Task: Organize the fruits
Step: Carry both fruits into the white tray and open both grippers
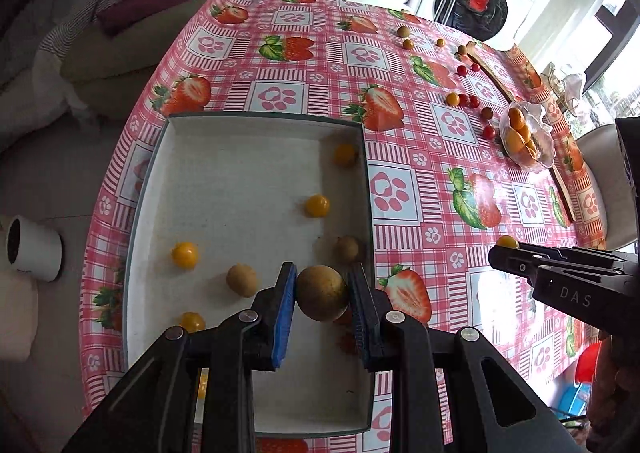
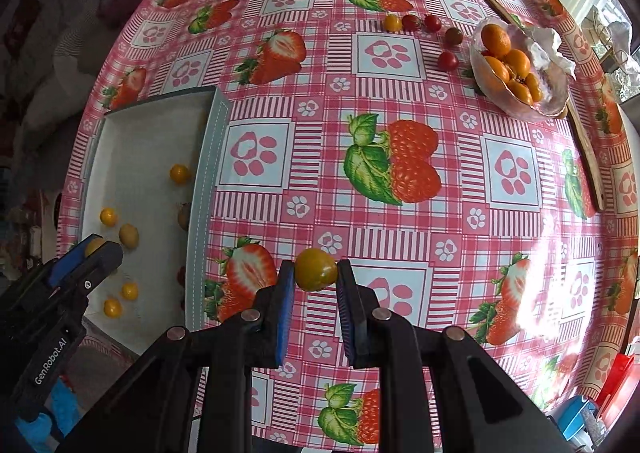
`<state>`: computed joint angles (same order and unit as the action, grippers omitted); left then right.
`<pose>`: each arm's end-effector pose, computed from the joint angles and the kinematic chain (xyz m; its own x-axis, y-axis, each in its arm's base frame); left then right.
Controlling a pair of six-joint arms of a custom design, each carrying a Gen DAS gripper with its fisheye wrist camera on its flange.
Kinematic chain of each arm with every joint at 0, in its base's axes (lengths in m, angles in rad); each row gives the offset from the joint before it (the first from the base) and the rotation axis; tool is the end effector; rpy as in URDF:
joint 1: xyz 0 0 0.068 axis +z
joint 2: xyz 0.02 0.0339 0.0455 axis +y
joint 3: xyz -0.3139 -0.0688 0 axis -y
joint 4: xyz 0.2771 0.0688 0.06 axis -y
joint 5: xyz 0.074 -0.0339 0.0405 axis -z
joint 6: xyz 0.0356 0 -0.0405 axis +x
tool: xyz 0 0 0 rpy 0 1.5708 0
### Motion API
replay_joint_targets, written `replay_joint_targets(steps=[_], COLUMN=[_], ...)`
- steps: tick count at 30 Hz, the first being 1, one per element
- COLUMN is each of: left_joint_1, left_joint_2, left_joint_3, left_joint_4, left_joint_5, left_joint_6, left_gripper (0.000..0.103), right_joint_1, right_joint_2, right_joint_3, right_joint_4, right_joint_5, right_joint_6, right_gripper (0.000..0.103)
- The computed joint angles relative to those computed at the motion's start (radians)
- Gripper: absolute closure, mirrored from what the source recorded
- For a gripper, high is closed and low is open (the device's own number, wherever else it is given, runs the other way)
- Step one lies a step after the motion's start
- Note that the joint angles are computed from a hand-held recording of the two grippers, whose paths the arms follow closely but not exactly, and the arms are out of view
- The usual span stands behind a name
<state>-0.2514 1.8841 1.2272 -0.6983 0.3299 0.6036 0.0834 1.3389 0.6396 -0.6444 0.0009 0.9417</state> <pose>0.3805 -0.1096 0.1852 -0.6073 0.7104 -0.3557 0.7861 0.6023 -0.1391 0.2224 0.0186 0.1798 -0.6385 0.7580 -0.1332 0.7362 0.6520 0.1815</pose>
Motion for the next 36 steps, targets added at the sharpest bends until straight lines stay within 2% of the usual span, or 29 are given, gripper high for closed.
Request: replay_joint_targets(steps=[9, 21, 27, 33, 34, 36], left_joint_1=[0.040, -0.018, -0.022, -0.026, -0.025, -0.027], left_joint_2=[0.133, 0.377, 0.465, 0.472, 0.474, 0.477], left_joint_3=[0.138, 0.368, 0.454, 0.446, 0.448, 0.457], left_joint_4=[0.041, 0.051, 0.027, 0.044, 0.039, 0.022], left_joint_5=[-0.055, -0.166, -0.199, -0.215, -0.215, -0.212], left_joint_6=[-0.100, -0.259, -0.270, -0.251, -0.244, -0.243], left_gripper=[0.075, 0.075, 0.075, 0.075, 0.073, 0.051], right_joint_1=[-0.025, -0.113, -0.120, -0.105, -0.101, -0.096], right_joint_2=[0.265, 0.578, 0.702, 0.759, 0.759, 0.760], right_joint_3=[0.238, 0.476, 0.573, 0.606, 0.606, 0.605], right_joint_4=[0.081, 0.124, 0.133, 0.144, 0.144, 0.144], right_joint_5=[-0.043, -0.159, -0.198, -0.203, -0.198, -0.193], right_joint_6=[-0.169, -0.336, -0.368, -0.370, -0.374, -0.383], right_gripper=[0.080, 0.080, 0.080, 0.080, 0.080, 0.079])
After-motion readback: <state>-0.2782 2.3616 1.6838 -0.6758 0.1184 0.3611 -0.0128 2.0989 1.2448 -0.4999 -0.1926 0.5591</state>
